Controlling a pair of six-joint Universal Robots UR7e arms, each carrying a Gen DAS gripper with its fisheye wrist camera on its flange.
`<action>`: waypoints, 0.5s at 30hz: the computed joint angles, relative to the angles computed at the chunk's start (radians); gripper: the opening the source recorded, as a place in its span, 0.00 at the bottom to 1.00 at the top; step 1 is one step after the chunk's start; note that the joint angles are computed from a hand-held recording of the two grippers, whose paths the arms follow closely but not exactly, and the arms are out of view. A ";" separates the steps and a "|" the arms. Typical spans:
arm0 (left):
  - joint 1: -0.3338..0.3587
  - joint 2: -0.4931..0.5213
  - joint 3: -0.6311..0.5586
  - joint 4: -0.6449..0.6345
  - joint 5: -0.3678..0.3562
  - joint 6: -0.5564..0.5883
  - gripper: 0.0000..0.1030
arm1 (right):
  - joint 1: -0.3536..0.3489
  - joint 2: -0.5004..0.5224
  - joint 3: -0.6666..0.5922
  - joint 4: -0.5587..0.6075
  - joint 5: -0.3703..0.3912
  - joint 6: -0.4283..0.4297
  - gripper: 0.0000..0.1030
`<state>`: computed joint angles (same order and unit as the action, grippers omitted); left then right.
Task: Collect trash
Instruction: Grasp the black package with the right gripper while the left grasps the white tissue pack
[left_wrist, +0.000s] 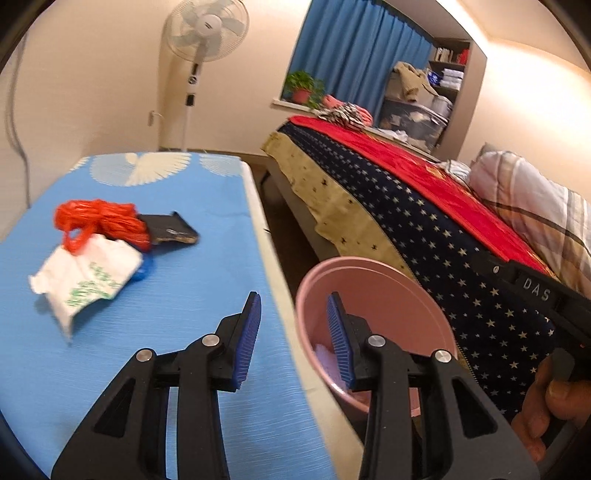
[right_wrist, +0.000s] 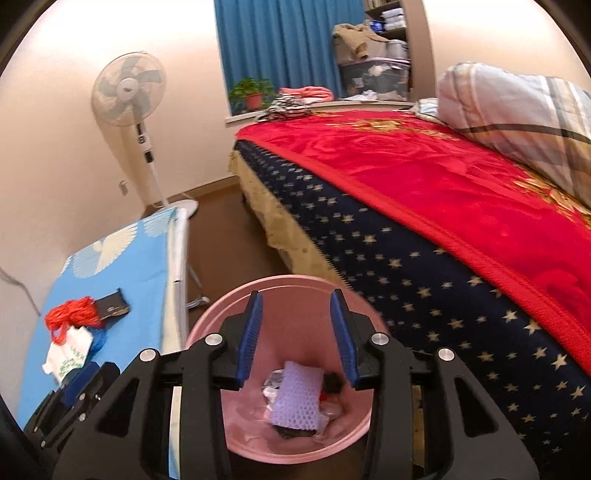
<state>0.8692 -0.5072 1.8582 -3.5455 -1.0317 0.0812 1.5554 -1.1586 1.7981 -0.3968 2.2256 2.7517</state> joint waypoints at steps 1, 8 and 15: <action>0.001 -0.007 0.008 -0.013 0.011 0.004 0.35 | 0.005 0.008 -0.003 0.004 -0.010 -0.003 0.38; 0.026 -0.049 0.044 -0.080 0.097 0.004 0.35 | 0.035 0.067 -0.044 0.034 -0.079 -0.007 0.38; 0.061 -0.066 0.041 -0.118 0.209 -0.036 0.35 | 0.036 0.135 -0.100 0.075 -0.145 -0.002 0.38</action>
<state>0.9306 -0.5728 1.8994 -3.6632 -0.8223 0.0453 1.5909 -1.0232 1.6985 -0.3218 2.0804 2.7499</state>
